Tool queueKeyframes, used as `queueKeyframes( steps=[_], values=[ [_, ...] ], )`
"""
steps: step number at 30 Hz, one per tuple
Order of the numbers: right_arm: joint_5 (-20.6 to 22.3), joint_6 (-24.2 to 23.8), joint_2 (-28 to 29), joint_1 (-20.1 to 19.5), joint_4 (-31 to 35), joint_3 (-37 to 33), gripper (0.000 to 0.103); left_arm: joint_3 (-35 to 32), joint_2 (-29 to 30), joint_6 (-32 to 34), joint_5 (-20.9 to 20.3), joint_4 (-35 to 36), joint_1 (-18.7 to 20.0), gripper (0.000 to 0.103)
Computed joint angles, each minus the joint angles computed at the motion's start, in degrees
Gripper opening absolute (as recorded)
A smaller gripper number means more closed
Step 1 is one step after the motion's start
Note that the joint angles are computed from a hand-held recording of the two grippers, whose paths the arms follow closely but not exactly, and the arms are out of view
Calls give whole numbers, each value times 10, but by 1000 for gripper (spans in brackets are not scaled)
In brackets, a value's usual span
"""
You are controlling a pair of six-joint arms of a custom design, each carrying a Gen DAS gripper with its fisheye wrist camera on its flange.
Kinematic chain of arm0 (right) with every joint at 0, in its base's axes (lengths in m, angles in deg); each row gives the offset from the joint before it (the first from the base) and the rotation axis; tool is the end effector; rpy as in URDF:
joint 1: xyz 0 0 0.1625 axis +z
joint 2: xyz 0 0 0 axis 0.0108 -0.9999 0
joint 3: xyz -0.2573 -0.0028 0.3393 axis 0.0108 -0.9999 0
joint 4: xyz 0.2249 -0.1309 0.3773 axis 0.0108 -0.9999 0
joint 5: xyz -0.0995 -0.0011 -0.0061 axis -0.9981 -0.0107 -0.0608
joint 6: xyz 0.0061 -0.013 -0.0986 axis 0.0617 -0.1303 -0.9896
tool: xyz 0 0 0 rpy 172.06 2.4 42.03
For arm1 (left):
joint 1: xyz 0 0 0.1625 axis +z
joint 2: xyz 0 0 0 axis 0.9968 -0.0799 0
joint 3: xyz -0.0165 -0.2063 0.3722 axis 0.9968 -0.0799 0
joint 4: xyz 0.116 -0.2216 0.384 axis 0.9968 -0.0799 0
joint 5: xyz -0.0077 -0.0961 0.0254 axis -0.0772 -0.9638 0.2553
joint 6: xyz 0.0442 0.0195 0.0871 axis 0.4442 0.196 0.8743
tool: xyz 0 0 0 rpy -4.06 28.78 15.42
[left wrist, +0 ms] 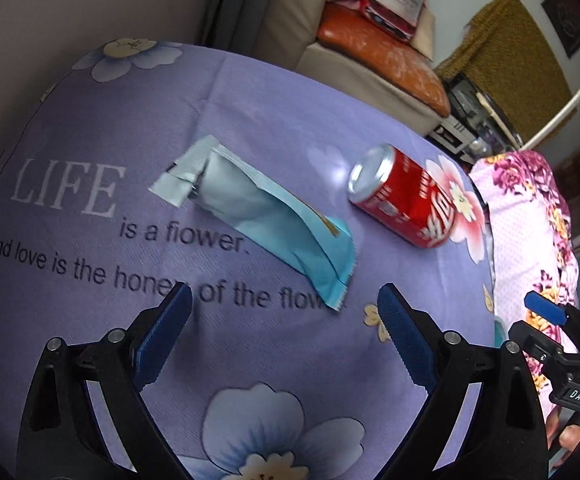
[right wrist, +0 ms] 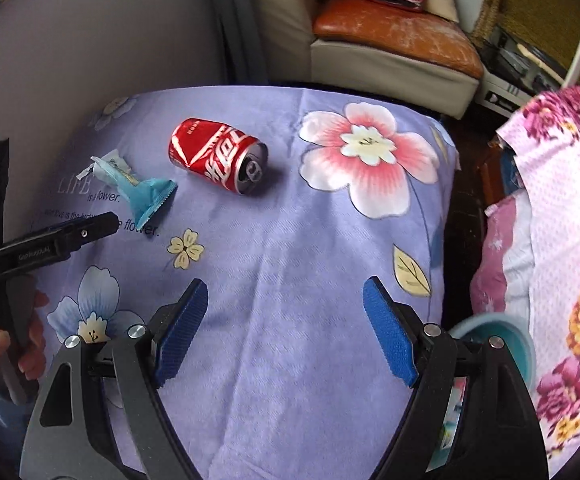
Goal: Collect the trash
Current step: 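Move both tools back to the table toward the blue wrapper and cola can, then grasp the blue wrapper with the left tool while the right tool grasps the red cola can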
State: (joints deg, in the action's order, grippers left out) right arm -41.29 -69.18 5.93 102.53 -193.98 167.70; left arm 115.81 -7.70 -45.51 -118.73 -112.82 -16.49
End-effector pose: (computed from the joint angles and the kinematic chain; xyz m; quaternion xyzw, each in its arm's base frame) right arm 0.2294 -0.6390 0.0728 0.2371 -0.9174 0.1203 0.2962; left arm -0.0278 -0.6059 0.1959 -0.0528 0.9373 -0.2599 0.2261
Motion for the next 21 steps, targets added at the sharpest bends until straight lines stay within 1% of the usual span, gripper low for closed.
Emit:
queueKeyframes(
  steps=[4, 5, 7, 8, 11, 16, 18, 20, 21],
  values=[
    [-4, -62, 56, 8, 46, -78, 76, -30, 8, 6, 11, 20, 17, 94],
    [-5, -86, 78, 10, 66, -109, 76, -38, 11, 8, 17, 24, 20, 94],
    [-5, -107, 100, 12, 88, -141, 76, -51, 18, 14, 22, 28, 26, 94],
    [-3, -126, 120, 11, 107, -169, 76, -58, 26, 17, 20, 27, 28, 94],
    [1, -151, 156, 10, 152, -227, 76, -68, 32, 30, 13, 25, 35, 94],
    [10, -170, 203, 6, 206, -297, 76, -73, 39, 49, 21, 21, 35, 94],
    [17, -167, 216, 0, 220, -313, 76, -75, 42, 50, 25, 17, 34, 95],
    [34, -160, 216, -5, 226, -314, 76, -81, 48, 49, 24, 11, 35, 95],
    [49, -159, 208, -10, 212, -299, 69, -83, 51, 47, 22, 7, 36, 95]
  ],
)
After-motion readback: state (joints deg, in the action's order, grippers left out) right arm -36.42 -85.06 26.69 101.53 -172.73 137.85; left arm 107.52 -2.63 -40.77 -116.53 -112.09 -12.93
